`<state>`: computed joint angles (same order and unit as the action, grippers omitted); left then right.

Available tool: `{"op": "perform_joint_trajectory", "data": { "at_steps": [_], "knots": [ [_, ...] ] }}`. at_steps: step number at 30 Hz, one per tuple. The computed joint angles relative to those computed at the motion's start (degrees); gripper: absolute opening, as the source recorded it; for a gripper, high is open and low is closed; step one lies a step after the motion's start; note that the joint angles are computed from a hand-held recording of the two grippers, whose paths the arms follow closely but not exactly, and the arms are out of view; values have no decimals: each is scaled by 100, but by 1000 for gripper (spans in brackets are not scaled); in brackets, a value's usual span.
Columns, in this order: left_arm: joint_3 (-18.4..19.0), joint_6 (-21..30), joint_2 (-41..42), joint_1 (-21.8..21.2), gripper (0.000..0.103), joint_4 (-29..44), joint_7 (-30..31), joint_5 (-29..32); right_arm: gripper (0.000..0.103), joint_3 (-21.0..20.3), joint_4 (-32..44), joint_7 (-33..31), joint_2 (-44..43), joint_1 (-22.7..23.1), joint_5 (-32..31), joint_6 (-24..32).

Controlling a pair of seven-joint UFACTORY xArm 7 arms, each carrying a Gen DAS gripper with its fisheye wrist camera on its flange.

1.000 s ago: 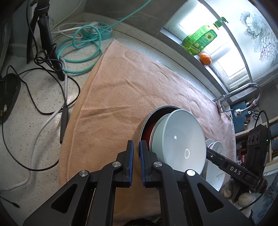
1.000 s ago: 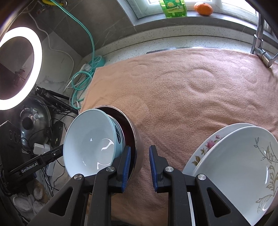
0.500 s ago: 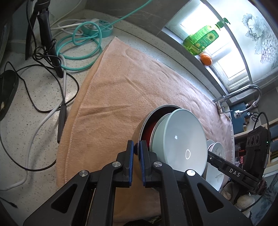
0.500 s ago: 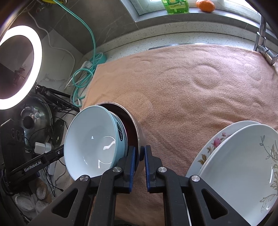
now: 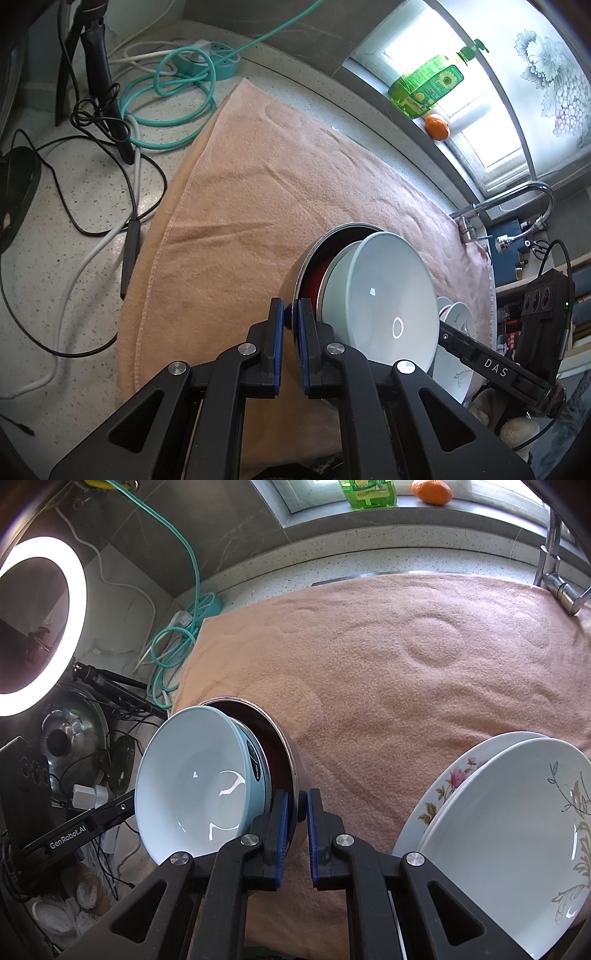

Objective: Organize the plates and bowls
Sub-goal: 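Grip the nested bowl rims and lift them toward the plate stack, then lower the nested bowls onto the floral plate stack with both grippers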

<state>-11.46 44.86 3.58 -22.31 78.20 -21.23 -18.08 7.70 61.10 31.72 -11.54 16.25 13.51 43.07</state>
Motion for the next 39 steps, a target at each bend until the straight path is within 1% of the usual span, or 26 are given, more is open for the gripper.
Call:
{"op": "perform_joint_trajectory", "data": {
  "at_steps": [5, 15, 39],
  "knots": [
    [-9, -51, -38, -25, 6, 13, -34, 72, 9, -14, -35, -3, -58, -6, 21, -19],
    [-40, -25, 73, -76, 6, 306, -11, 114, 9, -45, -106, 70, -294, -56, -1, -45],
    [-208, 128, 517, -422, 6, 1245, 91, 275, 9, -218, -734, 319, -1433, -344, -80, 19]
  ]
}}
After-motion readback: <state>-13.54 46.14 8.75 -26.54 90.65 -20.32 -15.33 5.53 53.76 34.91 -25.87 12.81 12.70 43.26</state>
